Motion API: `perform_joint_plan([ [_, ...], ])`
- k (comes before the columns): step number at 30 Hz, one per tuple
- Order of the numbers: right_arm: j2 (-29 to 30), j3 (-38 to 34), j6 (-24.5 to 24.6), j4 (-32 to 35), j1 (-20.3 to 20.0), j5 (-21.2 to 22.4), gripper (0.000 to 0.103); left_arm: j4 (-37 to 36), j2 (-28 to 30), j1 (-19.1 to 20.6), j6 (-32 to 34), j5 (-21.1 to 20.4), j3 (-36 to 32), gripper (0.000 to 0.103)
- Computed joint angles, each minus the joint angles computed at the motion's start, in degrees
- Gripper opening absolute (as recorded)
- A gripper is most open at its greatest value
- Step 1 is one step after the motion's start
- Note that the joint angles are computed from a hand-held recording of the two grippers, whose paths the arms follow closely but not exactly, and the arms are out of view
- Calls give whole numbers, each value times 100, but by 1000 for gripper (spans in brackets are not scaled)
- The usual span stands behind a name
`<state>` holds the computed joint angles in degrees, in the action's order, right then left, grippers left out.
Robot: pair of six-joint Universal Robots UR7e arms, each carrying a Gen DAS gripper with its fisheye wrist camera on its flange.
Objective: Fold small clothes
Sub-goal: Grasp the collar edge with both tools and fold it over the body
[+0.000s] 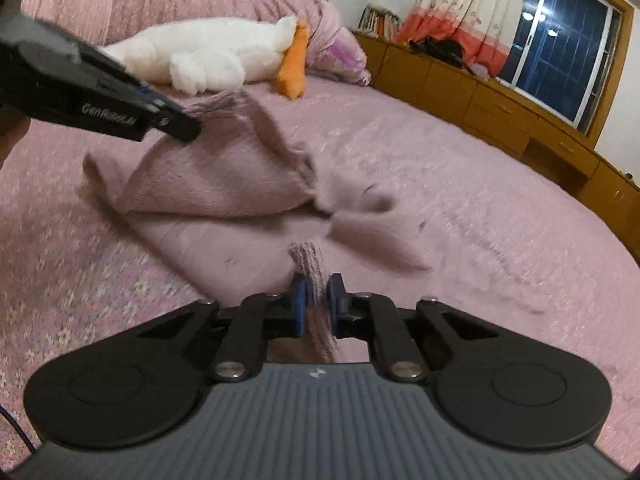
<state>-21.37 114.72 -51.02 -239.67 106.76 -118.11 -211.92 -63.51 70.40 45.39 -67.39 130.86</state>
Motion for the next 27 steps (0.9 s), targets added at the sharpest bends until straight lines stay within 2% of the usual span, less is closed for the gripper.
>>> perform_joint_plan([
  [2,-213,74,130,66,-17,45,12,73,-15,27,-77,16,-129,12],
  [5,-356,40,-39,-45,-28,-40,10,170,-17,64,-174,49,-324,12],
  [8,-593,19,-11,-40,-115,-41,10,131,51,89,-108,68,-516,11],
  [16,-818,-556,-896,-174,-470,-302,10,225,487,285,-4,172,-1341,11],
  [24,-705,-1113,-800,246,-1085,-461,10,1034,1047,619,-236,562,-2296,13],
  [27,-544,-1379,-783,452,-1265,-693,11,1435,1185,733,-518,712,-2572,14],
])
